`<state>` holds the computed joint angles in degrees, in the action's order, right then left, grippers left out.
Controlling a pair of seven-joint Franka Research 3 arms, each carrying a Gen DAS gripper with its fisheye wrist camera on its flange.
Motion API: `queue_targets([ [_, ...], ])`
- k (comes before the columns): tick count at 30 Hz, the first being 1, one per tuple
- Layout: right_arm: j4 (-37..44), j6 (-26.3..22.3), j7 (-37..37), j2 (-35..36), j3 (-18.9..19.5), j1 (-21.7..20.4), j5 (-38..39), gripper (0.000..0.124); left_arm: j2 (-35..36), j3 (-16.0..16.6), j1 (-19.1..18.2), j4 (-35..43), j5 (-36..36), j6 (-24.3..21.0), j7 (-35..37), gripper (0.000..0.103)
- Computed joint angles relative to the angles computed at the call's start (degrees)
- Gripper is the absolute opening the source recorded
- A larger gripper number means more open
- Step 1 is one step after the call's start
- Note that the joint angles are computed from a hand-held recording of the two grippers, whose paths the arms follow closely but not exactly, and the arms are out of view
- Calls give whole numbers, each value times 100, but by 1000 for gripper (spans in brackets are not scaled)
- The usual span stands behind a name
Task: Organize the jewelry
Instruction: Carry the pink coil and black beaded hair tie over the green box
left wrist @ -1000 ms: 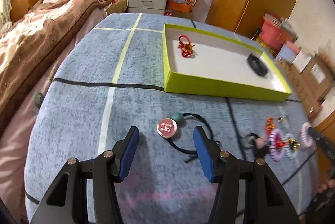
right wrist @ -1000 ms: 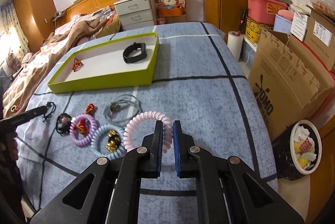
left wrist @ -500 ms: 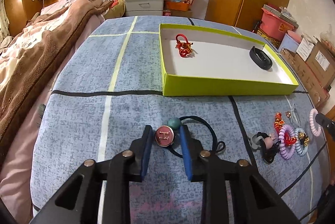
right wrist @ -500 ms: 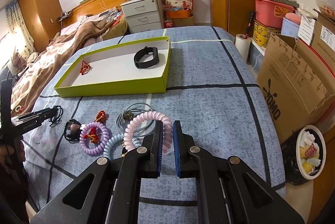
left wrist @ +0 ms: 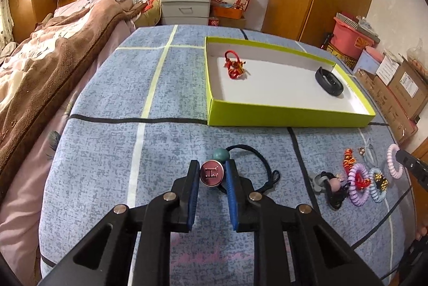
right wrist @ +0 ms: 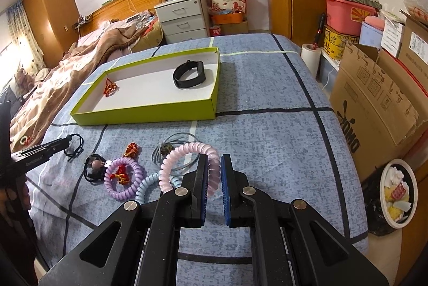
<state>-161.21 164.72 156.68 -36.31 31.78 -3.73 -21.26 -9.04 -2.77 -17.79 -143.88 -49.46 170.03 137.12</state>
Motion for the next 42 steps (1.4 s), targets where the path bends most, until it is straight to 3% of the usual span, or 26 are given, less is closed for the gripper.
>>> queue_targets([
  [13, 104, 89, 41, -85, 55, -64, -42, 10, -325, 161, -294, 9, -565, -21, 480, 20],
  [19, 352, 268, -83, 12, 123, -316, -81, 10, -375, 214, -363, 228, -777, -207, 657, 20],
  [30, 1132, 341, -98, 781, 411, -988, -526, 10, 101, -122, -134, 879, -683, -283, 586, 20],
  [38, 1987, 278, 390, 1783, 602, -1555, -1578, 10, 590, -484, 214, 1377, -445, -325, 320, 20],
  [42, 2353, 111, 546, 2322, 428, -1486, -1990, 10, 884, -688, 401, 1604, 25, -220, -26, 20],
])
